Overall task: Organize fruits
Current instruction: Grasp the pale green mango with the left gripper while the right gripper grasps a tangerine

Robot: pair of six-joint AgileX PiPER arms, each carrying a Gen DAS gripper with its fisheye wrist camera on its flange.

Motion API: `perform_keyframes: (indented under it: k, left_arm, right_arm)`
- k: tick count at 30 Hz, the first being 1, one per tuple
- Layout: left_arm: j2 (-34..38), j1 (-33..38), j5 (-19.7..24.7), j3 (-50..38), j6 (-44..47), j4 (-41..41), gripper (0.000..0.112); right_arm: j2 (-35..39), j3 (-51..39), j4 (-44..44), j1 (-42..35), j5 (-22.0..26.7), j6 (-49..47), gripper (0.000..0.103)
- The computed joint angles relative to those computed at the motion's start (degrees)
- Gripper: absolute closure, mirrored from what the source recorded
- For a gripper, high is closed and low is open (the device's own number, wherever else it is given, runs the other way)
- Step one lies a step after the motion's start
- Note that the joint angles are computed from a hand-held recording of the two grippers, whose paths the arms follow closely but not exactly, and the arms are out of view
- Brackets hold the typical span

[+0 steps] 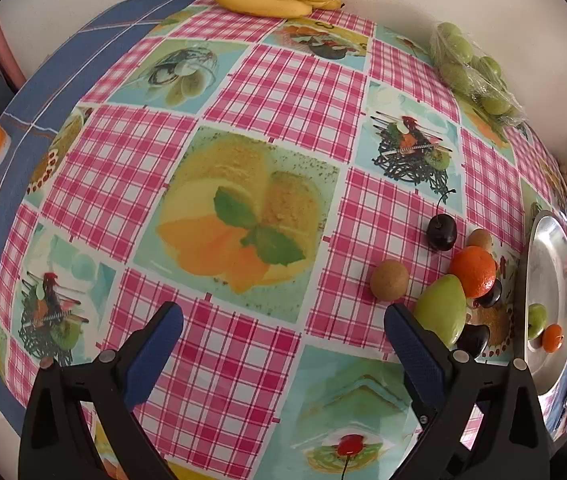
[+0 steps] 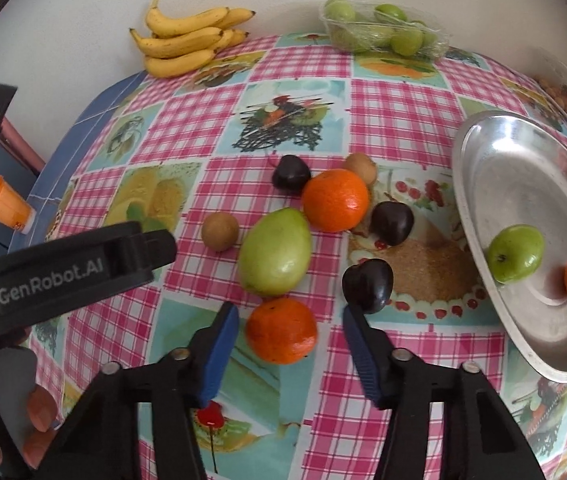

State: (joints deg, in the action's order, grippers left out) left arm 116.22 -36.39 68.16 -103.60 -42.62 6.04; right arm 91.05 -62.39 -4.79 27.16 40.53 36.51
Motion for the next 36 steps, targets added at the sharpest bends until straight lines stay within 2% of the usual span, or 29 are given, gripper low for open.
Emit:
perform_keyframes:
  k: [5, 16, 18, 22, 24, 28, 30, 34, 36]
  left_arm:
    - [0.7, 0.6, 0.6, -0.9, -0.1, -1.1, 0.012]
    - [-0.8, 0.8, -2.5, 0.7, -0.2, -2.4, 0.014]
    - [-0.9, 0.9, -3.2, 0.6, -0.1, -3.1, 0.02]
    - [-0.5, 0.8, -4.4, -0.1, 1.9, -4.8, 0.023]
    - [-0.1, 0.7, -5.0, -0.6, 2.8, -6.2, 0.03]
    - [0.6, 0.6, -6.8, -1.1, 5.5, -10.6, 0.033]
    - [1.8, 0.1, -6.6, -2.7, 6.4, -11.6, 0.04]
    - [3.8, -1.3, -5.8, -5.6, 8.0, -12.2, 0.044]
    - [4.7, -1.7, -5.3, -6.9, 8.9, -12.4, 0.053]
  right_arm:
    - [2.1, -1.0, 1.2, 0.0, 0.7, -1.6, 0.063]
    - [0.3, -0.5, 3.4, -1.3, 1.5, -2.6, 0.063]
    - [-0.9, 0.0, 3.2, -1.7, 1.5, -2.4, 0.063]
    - [-2.9, 0.8, 1.7, -2.8, 2.1, -0.2, 0.063]
    - [-3.8, 1.3, 1.9, -3.7, 2.2, -0.2, 0.063]
    - [-5.5, 2.3, 2.4, -5.7, 2.2, -0.3, 0.063]
    - [-6.2, 2.7, 2.0, -6.5, 2.4, 0.2, 0.063]
    - [-7.0, 3.4, 1.6, -7.7, 3.0, 0.3, 0.063]
    - [-6.8, 3.2, 2.0, -7.9, 2.9, -0.1, 0.063]
